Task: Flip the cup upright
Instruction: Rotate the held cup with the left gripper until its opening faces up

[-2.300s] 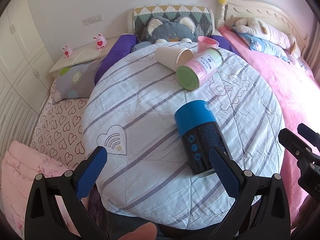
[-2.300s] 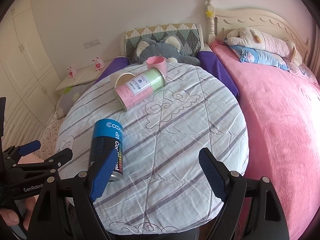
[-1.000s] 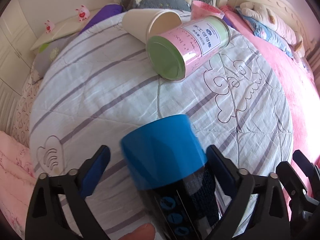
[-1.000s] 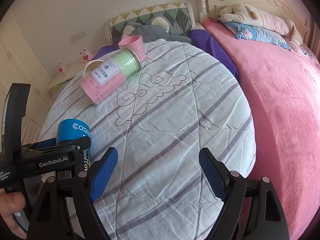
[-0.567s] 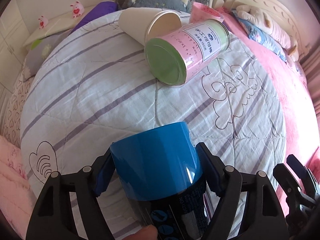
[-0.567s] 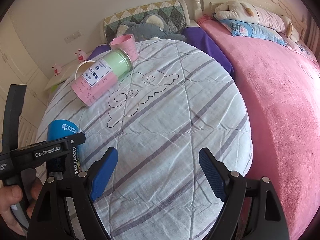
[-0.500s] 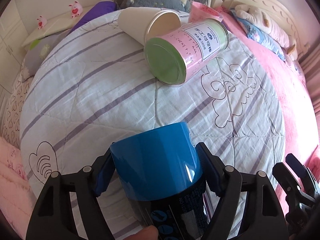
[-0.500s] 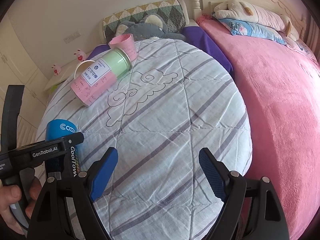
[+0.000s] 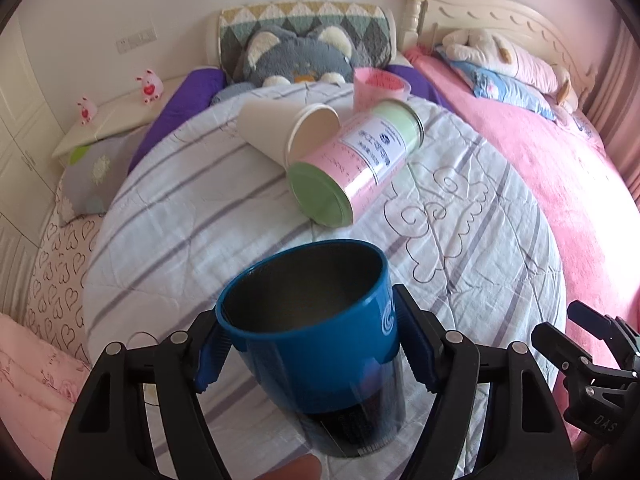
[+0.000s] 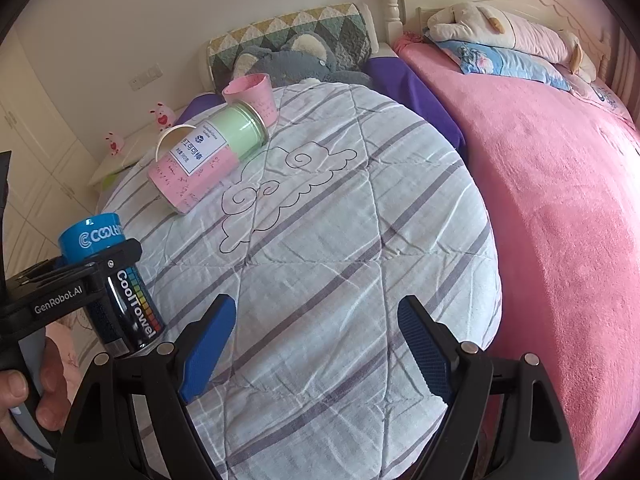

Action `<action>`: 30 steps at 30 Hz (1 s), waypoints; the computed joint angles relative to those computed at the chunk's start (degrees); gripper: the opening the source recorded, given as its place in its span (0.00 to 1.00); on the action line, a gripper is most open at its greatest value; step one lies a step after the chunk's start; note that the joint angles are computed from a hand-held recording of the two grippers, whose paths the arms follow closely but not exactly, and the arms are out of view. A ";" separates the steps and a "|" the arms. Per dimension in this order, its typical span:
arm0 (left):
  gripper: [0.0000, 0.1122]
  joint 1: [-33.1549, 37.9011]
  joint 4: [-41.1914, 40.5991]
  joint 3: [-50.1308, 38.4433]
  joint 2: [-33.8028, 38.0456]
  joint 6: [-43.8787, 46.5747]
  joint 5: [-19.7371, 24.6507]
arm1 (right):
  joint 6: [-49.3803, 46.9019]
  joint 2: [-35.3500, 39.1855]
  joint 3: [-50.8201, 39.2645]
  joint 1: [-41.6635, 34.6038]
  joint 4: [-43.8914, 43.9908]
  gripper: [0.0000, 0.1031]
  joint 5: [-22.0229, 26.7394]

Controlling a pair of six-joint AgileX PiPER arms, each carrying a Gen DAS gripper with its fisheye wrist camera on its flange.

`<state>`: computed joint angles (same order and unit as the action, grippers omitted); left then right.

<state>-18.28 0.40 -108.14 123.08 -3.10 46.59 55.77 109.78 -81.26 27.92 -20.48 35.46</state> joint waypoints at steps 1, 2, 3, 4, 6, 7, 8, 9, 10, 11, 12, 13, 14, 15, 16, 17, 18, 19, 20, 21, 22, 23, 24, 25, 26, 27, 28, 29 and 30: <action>0.66 -0.08 0.35 -0.21 -0.08 -0.29 -0.11 | -0.03 0.07 -0.18 0.04 0.02 0.82 0.10; 0.66 0.02 0.71 0.67 -0.68 -0.39 -0.80 | 0.00 0.08 -0.25 0.11 0.01 0.82 0.11; 0.66 0.08 1.04 1.15 -1.16 -0.49 -1.31 | 0.05 0.04 -0.23 0.17 -0.01 0.82 0.05; 0.66 0.18 1.22 1.94 -1.78 -0.56 -1.98 | 0.14 -0.02 -0.19 0.25 -0.05 0.82 0.03; 0.65 0.19 2.40 3.90 -3.31 -1.30 -3.88 | 0.21 0.01 -0.33 0.45 -0.12 0.82 0.17; 0.65 0.12 3.17 4.78 -3.91 -1.82 -4.88 | 0.11 0.04 -0.46 0.51 -0.04 0.82 0.21; 0.65 0.23 4.10 6.13 -4.92 -2.34 -6.20 | -0.05 -0.02 -0.49 0.47 0.09 0.82 0.19; 0.64 0.34 4.66 6.88 -5.45 -2.65 -7.00 | 0.00 -0.06 -0.52 0.54 0.06 0.82 0.15; 0.64 0.46 5.02 7.45 -5.84 -2.79 -7.64 | 0.06 -0.01 -0.64 0.61 0.02 0.82 0.17; 0.64 0.67 5.24 7.81 -6.09 -2.84 -8.07 | 0.04 0.04 -0.79 0.68 -0.02 0.82 0.19; 0.64 0.80 5.30 7.78 -6.03 -2.84 -8.04 | 0.08 0.06 -0.90 0.78 -0.12 0.82 0.21; 0.64 0.87 5.23 7.51 -5.83 -2.76 -7.75 | 0.11 0.06 -0.97 0.93 -0.16 0.82 0.24; 0.64 0.91 5.15 7.21 -5.53 -2.65 -7.40 | 0.12 0.11 -1.07 1.10 -0.18 0.82 0.20; 0.64 0.77 5.43 6.98 -5.19 -2.79 -7.13 | 0.16 0.14 -1.17 1.25 -0.23 0.82 0.26; 0.64 0.52 5.89 7.00 -5.05 -3.08 -7.09 | 0.20 0.13 -1.22 1.43 -0.28 0.82 0.40; 0.64 0.30 6.18 6.92 -4.86 -2.98 -6.98 | 0.30 0.15 -1.28 1.65 -0.39 0.82 0.53; 0.64 0.09 6.31 7.03 -4.84 -3.00 -7.04 | 0.44 0.13 -1.29 1.83 -0.50 0.82 0.65; 0.64 -0.08 6.53 7.03 -4.75 -3.03 -7.00 | 0.50 0.02 -1.23 1.89 -0.55 0.82 0.74; 0.64 -0.44 7.16 6.82 -4.48 -3.33 -6.65 | 0.65 -0.06 -1.16 1.97 -0.65 0.82 0.78; 0.64 -0.60 7.37 6.77 -4.34 -3.51 -6.53 | 0.88 -0.19 -1.00 2.00 -0.79 0.82 0.86; 0.64 -0.67 7.36 6.73 -4.18 -3.54 -6.40 | 1.13 -0.29 -0.90 2.05 -0.98 0.82 0.98; 0.64 -0.76 7.21 6.55 -3.92 -3.40 -5.88 | 1.46 -0.42 -0.77 2.11 -1.24 0.82 1.07; 0.65 -0.93 7.46 6.46 -3.77 -3.63 -5.62 | 1.67 -0.58 -0.62 2.11 -1.37 0.82 1.13; 0.65 -1.07 7.95 6.99 -3.98 -4.01 -5.96 | 1.90 -0.73 -0.51 2.16 -1.54 0.82 1.19; 0.65 -1.28 8.46 7.68 -4.31 -4.29 -6.30 | 2.27 -0.85 -0.44 2.25 -1.91 0.82 1.29; 0.67 -1.42 8.84 8.04 -4.51 -4.41 -6.46 | 2.42 -0.91 -0.45 2.29 -2.05 0.82 1.44; 0.72 -1.64 9.54 8.63 -4.87 -4.64 -6.84 | 2.51 -1.02 -0.38 2.34 -2.13 0.82 1.47; 0.75 -1.86 10.40 9.13 -5.21 -5.11 -7.17 | 2.54 -1.16 -0.28 2.35 -2.19 0.82 1.39; 0.78 -2.16 11.66 9.74 -5.63 -5.97 -7.72 | 2.56 -1.23 -0.26 2.37 -2.24 0.82 1.36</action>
